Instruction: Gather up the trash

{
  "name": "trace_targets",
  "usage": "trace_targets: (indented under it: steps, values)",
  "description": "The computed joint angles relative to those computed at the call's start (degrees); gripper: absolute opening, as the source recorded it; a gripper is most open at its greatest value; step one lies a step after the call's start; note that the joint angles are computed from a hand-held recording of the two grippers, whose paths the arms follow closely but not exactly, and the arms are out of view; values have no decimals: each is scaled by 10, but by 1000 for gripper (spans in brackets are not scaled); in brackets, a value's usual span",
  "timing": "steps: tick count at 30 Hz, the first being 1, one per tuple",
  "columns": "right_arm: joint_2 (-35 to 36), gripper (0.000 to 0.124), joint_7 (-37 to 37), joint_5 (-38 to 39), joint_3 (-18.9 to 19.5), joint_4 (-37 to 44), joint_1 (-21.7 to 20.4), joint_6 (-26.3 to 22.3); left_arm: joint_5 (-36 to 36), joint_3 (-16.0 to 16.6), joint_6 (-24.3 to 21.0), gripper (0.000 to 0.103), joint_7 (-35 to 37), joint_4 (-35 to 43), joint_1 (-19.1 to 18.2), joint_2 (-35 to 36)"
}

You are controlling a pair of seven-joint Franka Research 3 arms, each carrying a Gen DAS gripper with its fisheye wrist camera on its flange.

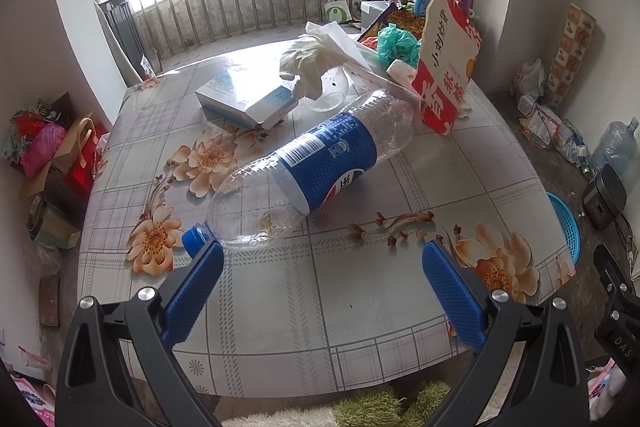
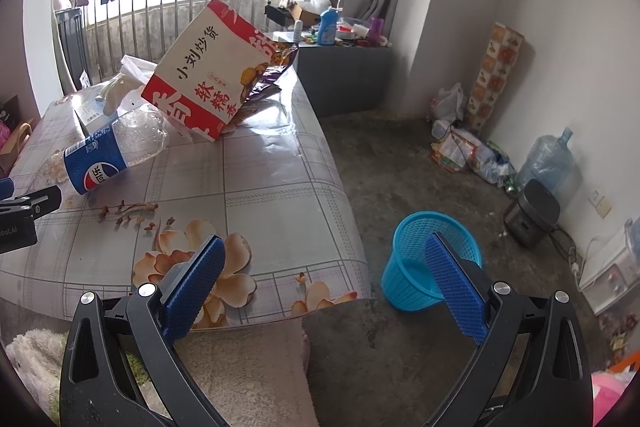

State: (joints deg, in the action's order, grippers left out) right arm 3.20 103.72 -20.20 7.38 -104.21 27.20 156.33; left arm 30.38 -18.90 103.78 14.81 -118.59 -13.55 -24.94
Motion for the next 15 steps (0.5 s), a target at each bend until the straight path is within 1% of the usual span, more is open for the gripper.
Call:
trace_targets:
  steps: [15]
  values:
    - [2,95,0,0,-1,3,1,-3,-1,1,0,97,-1,-1,0,0]
